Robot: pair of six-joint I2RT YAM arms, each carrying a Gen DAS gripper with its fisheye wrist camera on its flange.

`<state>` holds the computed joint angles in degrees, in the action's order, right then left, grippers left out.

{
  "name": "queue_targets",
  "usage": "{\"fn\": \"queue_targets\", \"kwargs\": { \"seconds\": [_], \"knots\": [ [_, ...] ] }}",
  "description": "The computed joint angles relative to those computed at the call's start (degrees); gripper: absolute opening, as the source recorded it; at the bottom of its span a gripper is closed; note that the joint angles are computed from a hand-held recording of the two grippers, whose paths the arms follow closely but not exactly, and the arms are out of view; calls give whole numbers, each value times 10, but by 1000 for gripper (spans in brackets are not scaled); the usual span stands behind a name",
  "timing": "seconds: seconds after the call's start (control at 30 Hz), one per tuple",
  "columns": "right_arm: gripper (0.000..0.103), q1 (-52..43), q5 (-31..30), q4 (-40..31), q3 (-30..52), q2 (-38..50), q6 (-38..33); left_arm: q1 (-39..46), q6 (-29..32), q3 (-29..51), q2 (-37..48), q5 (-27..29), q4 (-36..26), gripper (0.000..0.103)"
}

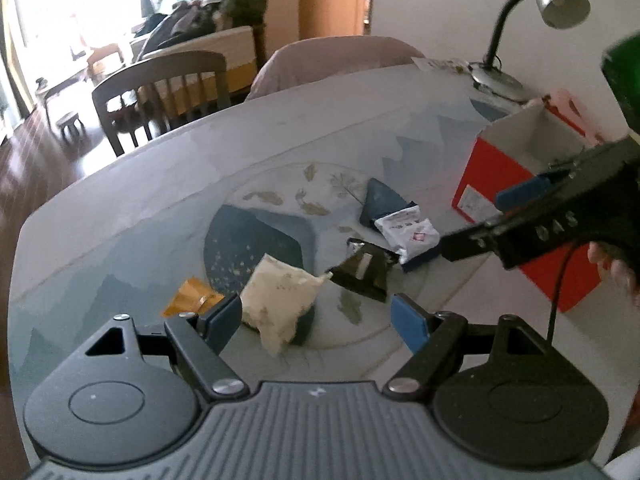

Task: Organize snacks
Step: 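Grasp the cream paper bag with the left tool while the right tool grasps the white milk sachet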

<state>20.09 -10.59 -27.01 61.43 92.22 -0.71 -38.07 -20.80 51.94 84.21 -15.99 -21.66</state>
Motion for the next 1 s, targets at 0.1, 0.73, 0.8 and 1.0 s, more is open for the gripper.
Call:
{"fn": "queue_targets", "kwargs": {
  "seconds": [0.1,0.73,0.8,1.0],
  "knots": [
    [93,8,16,-1,33,45,37,26,44,6,20,20,13,81],
    [63,43,128,-11,163,216,153,113,198,66,159,117,46,77],
    [61,45,136,-11,168,225,149,117,199,73,172,120,44,73],
    [61,50,153,-2,167,236,133,124,203,73,187,133,49,67]
  ]
}}
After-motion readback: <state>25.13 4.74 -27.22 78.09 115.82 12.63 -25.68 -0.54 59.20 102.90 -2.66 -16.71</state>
